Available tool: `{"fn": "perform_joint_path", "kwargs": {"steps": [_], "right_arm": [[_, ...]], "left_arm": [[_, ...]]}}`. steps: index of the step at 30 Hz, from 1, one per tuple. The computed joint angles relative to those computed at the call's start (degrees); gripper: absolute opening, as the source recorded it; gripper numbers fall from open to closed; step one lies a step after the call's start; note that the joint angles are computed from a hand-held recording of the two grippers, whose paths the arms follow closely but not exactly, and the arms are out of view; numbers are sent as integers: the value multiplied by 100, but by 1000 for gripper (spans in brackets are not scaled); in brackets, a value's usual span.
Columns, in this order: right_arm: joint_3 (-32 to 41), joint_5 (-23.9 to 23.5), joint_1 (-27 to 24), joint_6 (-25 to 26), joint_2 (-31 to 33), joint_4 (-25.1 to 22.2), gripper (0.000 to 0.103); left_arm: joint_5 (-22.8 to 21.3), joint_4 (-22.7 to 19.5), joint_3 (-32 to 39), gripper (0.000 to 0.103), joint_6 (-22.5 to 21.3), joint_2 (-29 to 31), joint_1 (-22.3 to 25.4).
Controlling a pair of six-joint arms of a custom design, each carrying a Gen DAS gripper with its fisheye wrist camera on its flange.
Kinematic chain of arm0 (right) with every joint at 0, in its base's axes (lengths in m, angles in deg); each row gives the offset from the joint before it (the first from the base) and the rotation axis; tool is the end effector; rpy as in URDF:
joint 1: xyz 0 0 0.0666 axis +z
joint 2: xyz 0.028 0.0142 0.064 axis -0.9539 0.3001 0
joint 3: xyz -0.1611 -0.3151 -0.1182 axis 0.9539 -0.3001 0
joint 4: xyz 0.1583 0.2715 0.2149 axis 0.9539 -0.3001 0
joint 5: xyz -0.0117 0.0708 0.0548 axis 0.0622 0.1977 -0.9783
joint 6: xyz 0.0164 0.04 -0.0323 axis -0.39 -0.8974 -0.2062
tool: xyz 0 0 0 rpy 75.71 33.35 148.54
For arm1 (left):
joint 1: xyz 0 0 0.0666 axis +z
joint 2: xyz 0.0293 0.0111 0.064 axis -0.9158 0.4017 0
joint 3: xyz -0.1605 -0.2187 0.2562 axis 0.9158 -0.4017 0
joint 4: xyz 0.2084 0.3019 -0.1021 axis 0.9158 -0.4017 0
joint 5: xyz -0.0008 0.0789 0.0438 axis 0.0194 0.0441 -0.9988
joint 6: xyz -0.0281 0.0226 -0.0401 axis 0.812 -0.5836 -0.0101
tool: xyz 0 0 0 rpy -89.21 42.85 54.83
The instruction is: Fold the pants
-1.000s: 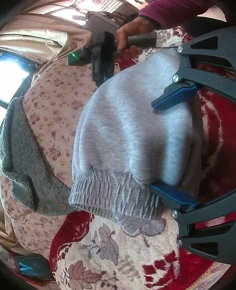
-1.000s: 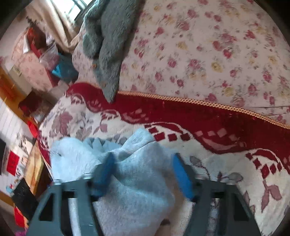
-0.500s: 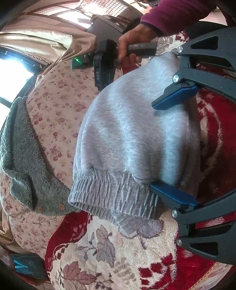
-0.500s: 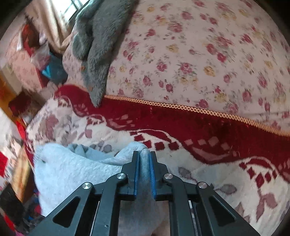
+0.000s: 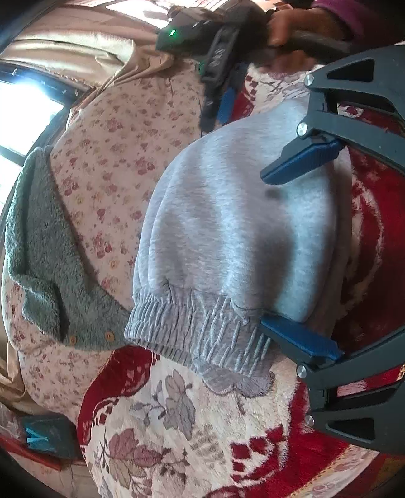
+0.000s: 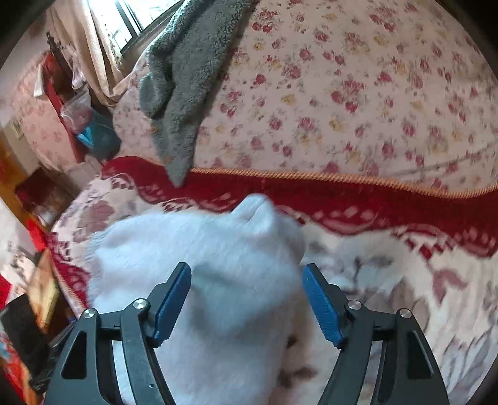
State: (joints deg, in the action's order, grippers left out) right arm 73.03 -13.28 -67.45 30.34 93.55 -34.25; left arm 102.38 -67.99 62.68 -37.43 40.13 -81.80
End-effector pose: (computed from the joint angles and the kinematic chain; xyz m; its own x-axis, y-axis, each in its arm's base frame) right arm 0.3662 0.0368 0.5056 -0.6919 0.3471 -0.6332 0.1120 0.9179 0.3807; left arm 0.4147 -0.1306 0.4687 -0.7138 0.0822 -0.6955 0.4521 0.8125 -0.3680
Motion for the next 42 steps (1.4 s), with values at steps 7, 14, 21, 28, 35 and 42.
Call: {"fn": "perform_joint_path", "kwargs": {"steps": [7, 14, 21, 28, 35, 42], "right_arm": [[-269, 579, 521, -170, -434, -62, 84], [-383, 870, 781, -199, -658, -179, 91], [-426, 1069, 952, -297, -804, -268, 97], [-435, 1223, 1116, -294, -882, -365, 98], [-514, 1232, 1215, -357, -939, -347, 99], [-549, 1250, 1246, -404, -972, -351, 99]], "left_arm": [[-653, -322, 202, 97, 137, -12, -207], [-1210, -433, 361, 97, 65, -118, -397], [-1522, -388, 446, 97, -26, -234, -555], [-1703, -417, 464, 97, -33, -282, -588], [-1980, -387, 430, 97, -58, -351, -663], [-2018, -385, 400, 97, -46, -360, -663]]}}
